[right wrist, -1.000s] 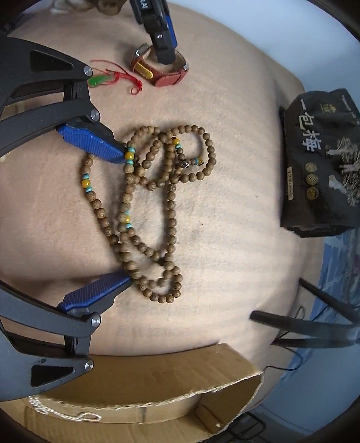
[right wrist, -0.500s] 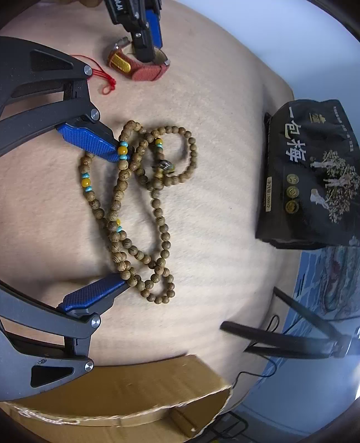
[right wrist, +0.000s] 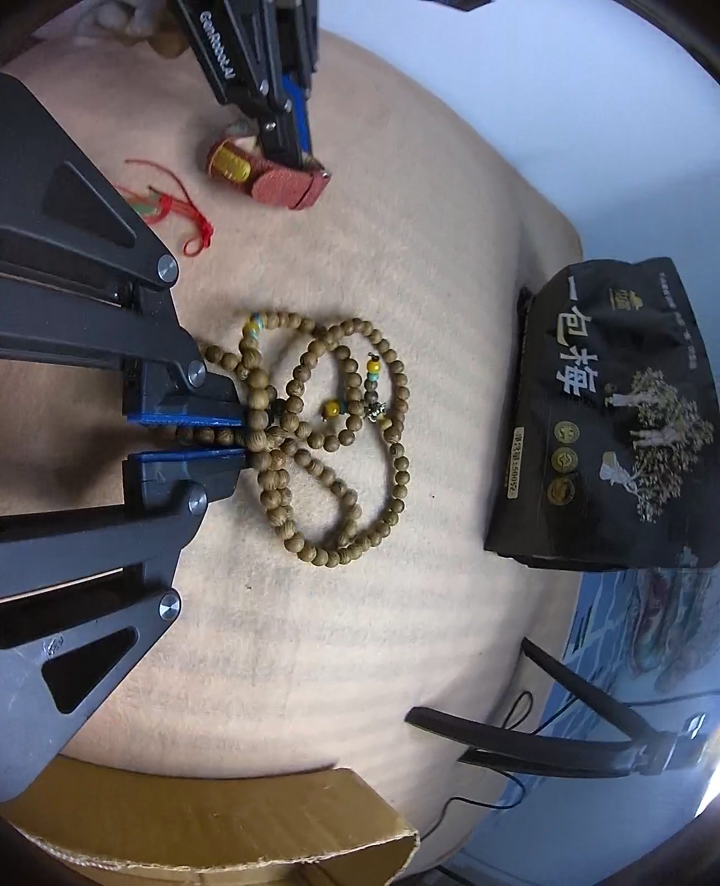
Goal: Organize jewelry
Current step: 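Grasp the red-strap watch with the left tool while the right tool grasps the wooden bead necklace, then carry watch and bead necklace into the cardboard box and open both tools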
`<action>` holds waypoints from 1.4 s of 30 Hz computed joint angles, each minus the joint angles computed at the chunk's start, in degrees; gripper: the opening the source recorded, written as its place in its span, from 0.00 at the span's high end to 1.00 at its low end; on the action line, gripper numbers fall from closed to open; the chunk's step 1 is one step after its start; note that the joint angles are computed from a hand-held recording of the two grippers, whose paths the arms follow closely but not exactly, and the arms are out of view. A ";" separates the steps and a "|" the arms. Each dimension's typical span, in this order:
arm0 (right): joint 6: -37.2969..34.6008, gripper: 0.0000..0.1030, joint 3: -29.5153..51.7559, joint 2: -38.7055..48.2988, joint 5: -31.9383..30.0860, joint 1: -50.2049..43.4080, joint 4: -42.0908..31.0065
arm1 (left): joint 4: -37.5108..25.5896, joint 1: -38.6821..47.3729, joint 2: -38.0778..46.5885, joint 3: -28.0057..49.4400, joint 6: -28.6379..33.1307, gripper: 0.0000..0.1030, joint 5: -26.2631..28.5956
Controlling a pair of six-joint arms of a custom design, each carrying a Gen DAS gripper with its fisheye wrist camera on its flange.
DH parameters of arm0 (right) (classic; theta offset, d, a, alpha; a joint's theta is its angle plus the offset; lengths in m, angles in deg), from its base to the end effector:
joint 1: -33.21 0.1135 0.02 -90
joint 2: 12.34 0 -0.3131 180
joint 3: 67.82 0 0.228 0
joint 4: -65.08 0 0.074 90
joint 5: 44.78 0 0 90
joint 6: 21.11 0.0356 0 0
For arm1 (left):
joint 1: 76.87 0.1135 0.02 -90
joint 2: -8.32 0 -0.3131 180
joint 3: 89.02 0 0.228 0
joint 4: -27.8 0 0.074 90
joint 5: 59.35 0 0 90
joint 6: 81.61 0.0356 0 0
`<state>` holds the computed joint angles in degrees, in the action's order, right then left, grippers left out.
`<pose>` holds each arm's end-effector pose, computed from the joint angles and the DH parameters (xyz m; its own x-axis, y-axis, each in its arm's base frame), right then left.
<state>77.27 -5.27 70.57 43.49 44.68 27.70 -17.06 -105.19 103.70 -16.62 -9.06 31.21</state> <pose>0.2483 0.0515 0.2522 -0.8512 -0.0241 -0.5243 -0.0915 0.9905 0.1030 0.2645 -0.1429 0.2347 -0.9210 0.1557 -0.3571 0.2112 0.9698 -0.1217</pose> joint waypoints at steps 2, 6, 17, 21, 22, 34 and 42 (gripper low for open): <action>-0.12 0.95 0.81 -0.72 -1.87 -1.15 -0.80 | -0.16 0.19 -0.52 0.02 -0.25 0.96 0.20; 0.01 0.95 2.67 -3.41 -5.09 -3.03 -2.90 | -0.47 0.54 -1.91 0.16 -0.12 0.96 0.70; 1.22 0.95 8.11 -10.26 -8.48 -4.53 -7.89 | -2.19 2.25 -6.49 1.36 -0.72 0.96 2.15; 1.44 0.95 9.55 -12.90 -9.17 -4.99 -9.37 | -3.25 1.17 -8.50 2.43 -1.11 0.96 1.70; 1.38 0.95 10.09 -13.46 -9.50 -5.34 -9.89 | -3.50 0.79 -9.00 2.69 -1.10 0.96 1.41; -1.07 0.95 15.39 -20.88 -12.50 -10.10 -16.02 | -6.02 -4.30 -12.15 6.04 -4.18 0.96 0.11; -6.22 0.95 18.33 -24.62 -19.14 -21.32 -20.78 | -6.84 -10.55 -13.19 8.73 -6.97 0.96 -1.78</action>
